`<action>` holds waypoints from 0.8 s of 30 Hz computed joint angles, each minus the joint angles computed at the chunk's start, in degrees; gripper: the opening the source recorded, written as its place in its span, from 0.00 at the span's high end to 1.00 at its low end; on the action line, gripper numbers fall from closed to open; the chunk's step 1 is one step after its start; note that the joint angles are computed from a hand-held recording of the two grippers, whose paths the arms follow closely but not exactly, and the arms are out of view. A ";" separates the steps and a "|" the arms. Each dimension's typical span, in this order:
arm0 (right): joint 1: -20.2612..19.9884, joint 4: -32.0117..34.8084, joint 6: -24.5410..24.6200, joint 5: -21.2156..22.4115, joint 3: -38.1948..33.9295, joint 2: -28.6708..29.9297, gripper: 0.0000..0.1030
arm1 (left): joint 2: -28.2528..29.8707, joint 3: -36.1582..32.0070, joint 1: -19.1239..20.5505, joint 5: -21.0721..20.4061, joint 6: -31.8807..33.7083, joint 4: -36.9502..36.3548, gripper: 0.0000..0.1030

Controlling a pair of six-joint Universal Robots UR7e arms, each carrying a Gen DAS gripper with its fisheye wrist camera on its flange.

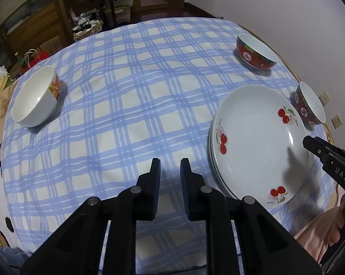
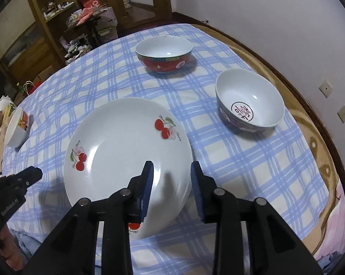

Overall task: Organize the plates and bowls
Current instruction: 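Open both grippers and release the stacked plates, then move both tools across the table toward the plain white bowl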

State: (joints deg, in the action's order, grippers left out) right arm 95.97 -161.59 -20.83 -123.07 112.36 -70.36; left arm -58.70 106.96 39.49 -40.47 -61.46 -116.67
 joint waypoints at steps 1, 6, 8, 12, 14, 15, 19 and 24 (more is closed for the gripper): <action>0.11 -0.37 -0.15 -0.02 0.16 -0.11 0.53 | -0.22 0.07 -0.05 -0.09 -0.13 -0.06 0.80; 0.77 -5.99 -1.60 0.07 1.79 -0.41 0.36 | -0.84 0.69 -0.62 0.69 -0.31 -0.73 0.61; 0.83 -5.79 -1.82 0.51 1.80 -0.53 0.35 | -0.67 0.18 -0.67 0.97 -0.94 1.08 0.54; 0.16 -7.20 -1.25 4.14 2.68 -2.13 0.22 | -0.99 0.06 -0.71 1.04 -1.71 1.53 0.29; -0.46 -9.69 -0.45 7.23 3.55 -3.34 0.08 | -1.05 -0.18 -1.04 2.34 -2.41 2.79 0.22; -0.56 -10.91 -0.19 8.37 3.93 -3.63 0.07 | -1.04 -0.46 -1.20 3.07 -3.04 4.05 0.19; -0.51 -11.95 0.38 10.38 3.70 -4.19 0.06 | -1.37 -1.92 -1.77 5.56 -5.53 9.37 0.13; 0.44 -10.88 -0.70 11.56 2.76 -3.98 0.06 | -2.85 -2.98 -2.00 7.22 -8.71 14.10 0.09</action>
